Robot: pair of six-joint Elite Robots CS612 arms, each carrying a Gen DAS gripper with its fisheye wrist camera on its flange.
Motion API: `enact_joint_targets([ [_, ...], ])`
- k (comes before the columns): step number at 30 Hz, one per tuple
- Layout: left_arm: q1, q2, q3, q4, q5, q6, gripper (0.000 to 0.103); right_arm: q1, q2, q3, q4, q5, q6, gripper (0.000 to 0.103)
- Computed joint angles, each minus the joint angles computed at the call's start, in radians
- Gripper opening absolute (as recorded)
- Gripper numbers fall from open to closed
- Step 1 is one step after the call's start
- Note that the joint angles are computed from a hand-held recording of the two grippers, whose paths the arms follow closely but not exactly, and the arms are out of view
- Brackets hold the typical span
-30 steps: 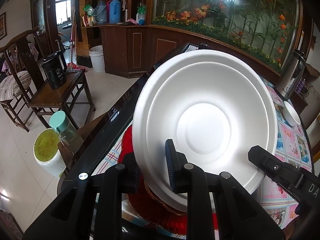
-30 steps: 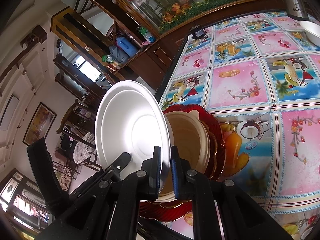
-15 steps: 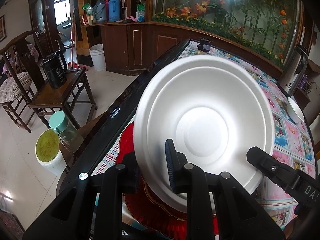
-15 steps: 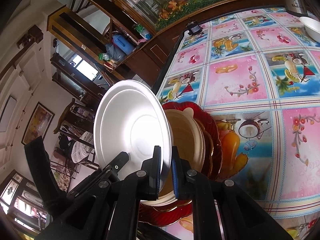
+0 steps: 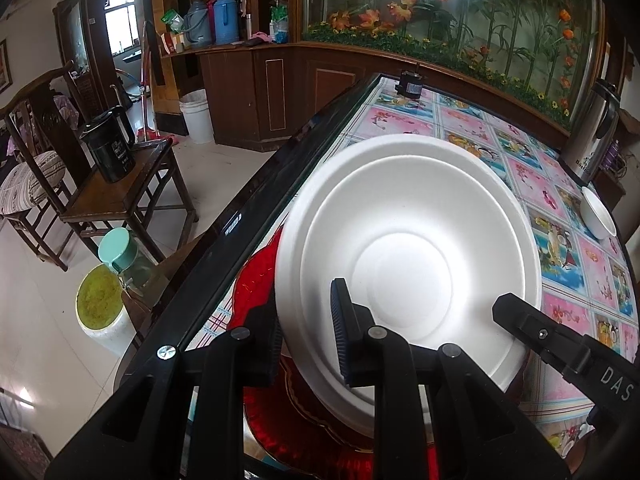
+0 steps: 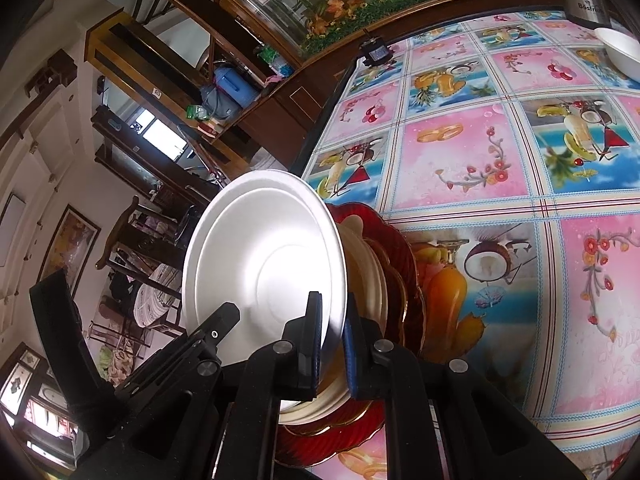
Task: Organize plates and bowls
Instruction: 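Lower the large white bowl onto the beige bowls on the stack, then open both grippers to release the white bowl on the stack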
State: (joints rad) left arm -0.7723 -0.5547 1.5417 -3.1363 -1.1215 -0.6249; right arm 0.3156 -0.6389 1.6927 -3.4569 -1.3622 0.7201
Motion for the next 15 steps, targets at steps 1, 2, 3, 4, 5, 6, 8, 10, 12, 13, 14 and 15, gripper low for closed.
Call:
enact_joint_targets([
  [1,0.0,0.001,-0.001,0.001,0.0,0.0,0.02,-0.001,0.001,-0.001,0.0,0.001,-0.001,0.011],
  [2,0.0,0.002,-0.002,0.002,-0.001,0.002,0.02,-0.001,0.001,-0.002,-0.001,0.002,-0.001,0.011],
  [3,0.0,0.003,-0.005,0.005,0.001,0.002,0.02,-0.001,0.002,-0.002,-0.001,0.003,-0.001,0.011],
  [4,0.0,0.003,-0.006,0.007,0.002,0.003,0.02,-0.001,0.002,-0.003,-0.001,0.002,-0.001,0.011],
  [5,0.0,0.004,-0.006,0.009,0.001,0.003,0.02,0.0,0.002,-0.002,-0.002,0.001,0.0,0.011],
  [6,0.0,0.004,-0.008,0.011,0.0,0.002,0.02,-0.001,0.002,-0.002,-0.002,0.002,0.0,0.011],
  [8,0.002,0.004,-0.009,0.013,-0.002,0.001,0.02,-0.001,0.001,-0.002,-0.001,0.002,0.0,0.011],
  [10,0.002,0.005,-0.011,0.016,-0.004,0.001,0.02,-0.001,0.003,-0.004,-0.001,0.001,-0.002,0.011],
  [12,0.003,0.005,-0.012,0.02,-0.003,0.001,0.02,0.0,0.002,-0.004,-0.002,-0.004,-0.002,0.011],
  [13,0.003,0.006,-0.013,0.022,-0.004,0.0,0.02,0.0,0.002,-0.004,-0.002,-0.008,-0.002,0.011],
  [14,0.004,0.005,-0.013,0.022,-0.007,-0.001,0.02,0.001,0.002,-0.004,-0.002,-0.015,-0.004,0.011],
  [15,0.005,0.006,-0.014,0.024,-0.01,-0.002,0.02,0.002,0.003,-0.006,-0.002,-0.018,-0.006,0.011],
])
